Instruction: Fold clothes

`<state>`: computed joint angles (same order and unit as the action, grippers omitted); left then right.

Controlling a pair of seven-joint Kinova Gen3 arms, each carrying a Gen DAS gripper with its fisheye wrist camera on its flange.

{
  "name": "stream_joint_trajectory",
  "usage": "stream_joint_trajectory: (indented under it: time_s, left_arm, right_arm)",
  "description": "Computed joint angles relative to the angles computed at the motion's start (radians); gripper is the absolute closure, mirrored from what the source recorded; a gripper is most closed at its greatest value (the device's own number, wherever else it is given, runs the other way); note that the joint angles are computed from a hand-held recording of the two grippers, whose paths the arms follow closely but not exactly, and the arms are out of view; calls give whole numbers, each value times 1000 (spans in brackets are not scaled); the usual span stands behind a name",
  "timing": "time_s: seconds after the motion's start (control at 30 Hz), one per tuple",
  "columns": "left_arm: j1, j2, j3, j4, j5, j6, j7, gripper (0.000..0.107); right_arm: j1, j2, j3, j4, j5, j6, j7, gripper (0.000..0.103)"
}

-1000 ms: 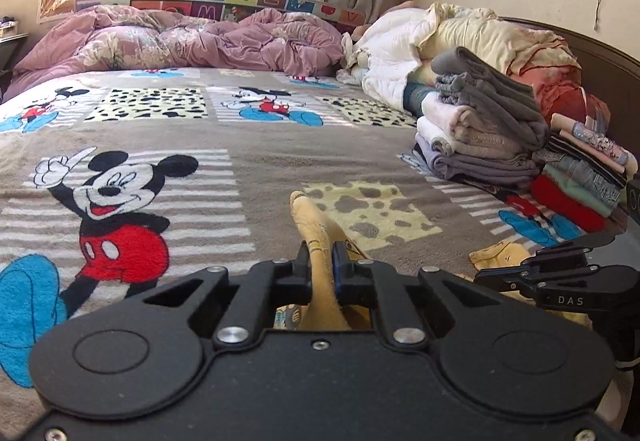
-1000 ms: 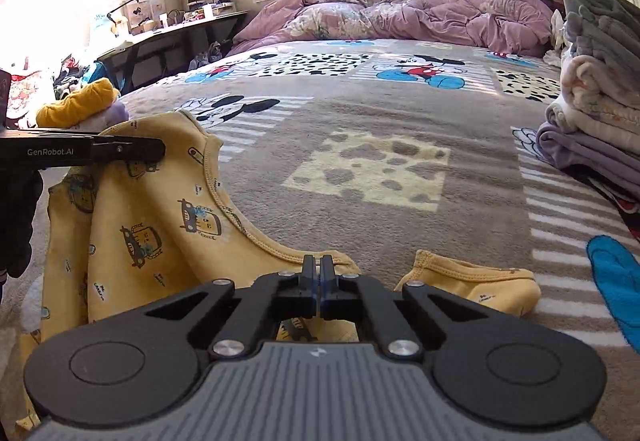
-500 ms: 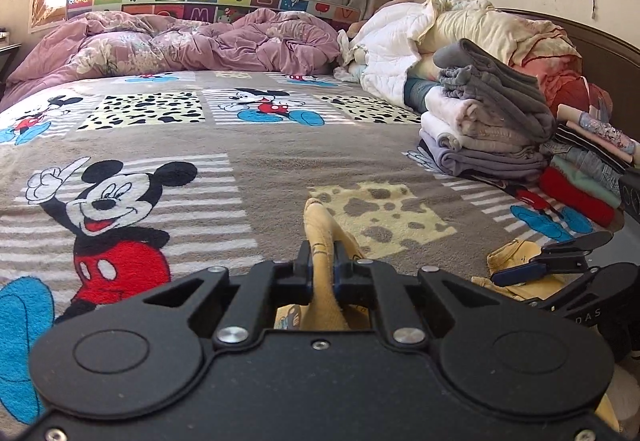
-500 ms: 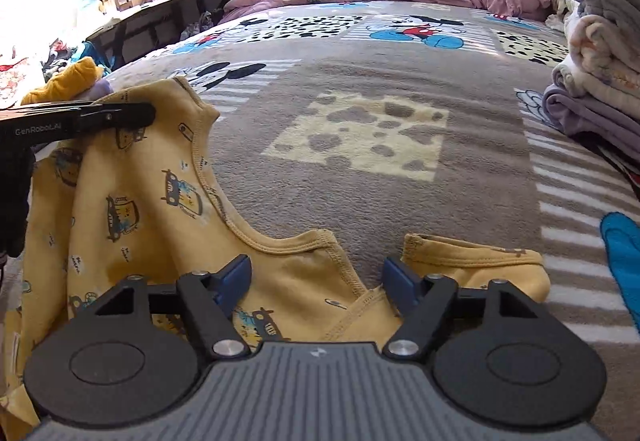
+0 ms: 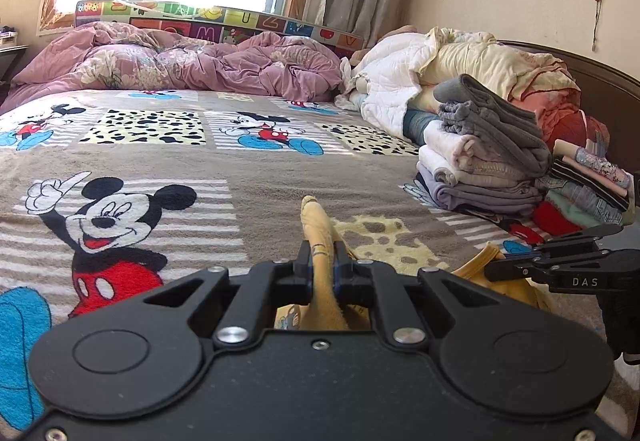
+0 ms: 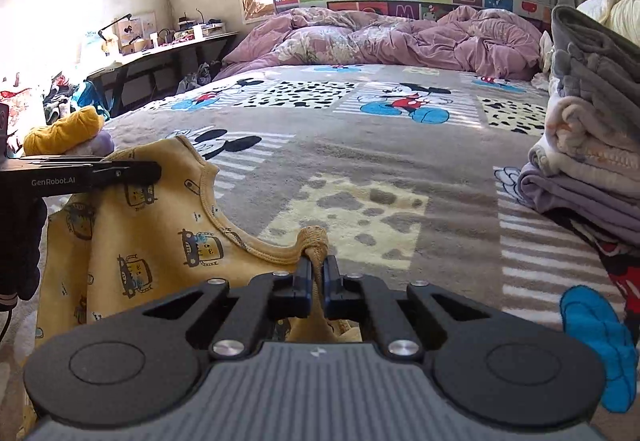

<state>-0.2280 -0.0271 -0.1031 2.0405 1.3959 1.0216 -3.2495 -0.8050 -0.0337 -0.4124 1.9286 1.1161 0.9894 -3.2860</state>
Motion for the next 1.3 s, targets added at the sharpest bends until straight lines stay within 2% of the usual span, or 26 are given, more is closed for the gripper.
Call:
stream_joint_trajectory:
  time_s: [0.1, 0.2, 0.27, 0.33, 0.37, 0.4, 0.47, 0.53, 0.63, 0.7, 0.8, 0.87, 1.03, 1.17, 1.3]
  left_arm:
    - [20, 20, 22, -23, 8, -70, 25, 100]
    - [39, 46, 42, -54, -39, -126, 85, 100]
    - [59, 53, 59, -72, -108, -164, 122, 98]
    - [88, 53, 61, -86, -180, -206, 183, 80]
    - [91, 53, 61, -87, -196, -216, 204, 64]
    - [75, 53, 66, -86, -195, -209, 216, 64]
    - [50, 54, 45, -84, -166, -163, 225, 64]
    - [21, 61, 27, -91, -142, -108, 265, 64]
    - [-14, 63, 12, -98, -131, -54, 360, 63]
    - [-30, 55, 5, -92, -140, -35, 420, 63]
    - [-49, 27, -11, -71, -173, -12, 538, 63]
    - [-63, 2, -27, -45, -198, 7, 608, 63]
    - [-65, -53, -45, -24, -316, 13, 784, 63]
    - [-87, -74, -97, -4, -336, 113, 825, 63]
    - [-76, -113, -95, 18, -387, 125, 830, 63]
  right_arm:
    - [20, 13, 24, -36, 15, 15, 80, 95]
    - [57, 33, 66, -65, -1, -15, 164, 96]
    - [95, 71, 67, -86, -4, -20, 205, 96]
    - [182, 132, 2, -115, -8, 3, 225, 92]
    - [206, 164, -32, -127, -5, 37, 211, 78]
    - [213, 188, -47, -126, 4, 62, 180, 75]
    - [170, 182, -59, -116, 21, 124, 98, 74]
    - [78, 160, -13, -93, 34, 167, 17, 71]
    - [-61, 83, 39, -50, 22, 166, -105, 70]
    - [-136, 46, 29, -28, 19, 167, -186, 63]
    - [-186, 50, -49, -10, 36, 169, -308, 57]
    - [-230, 74, -75, -18, 13, 197, -351, 53]
    - [-321, 84, -86, -6, -41, 241, -511, 52]
    - [-375, 76, -99, 10, -26, 294, -599, 50]
    - [-370, 65, -105, 46, 12, 257, -692, 50]
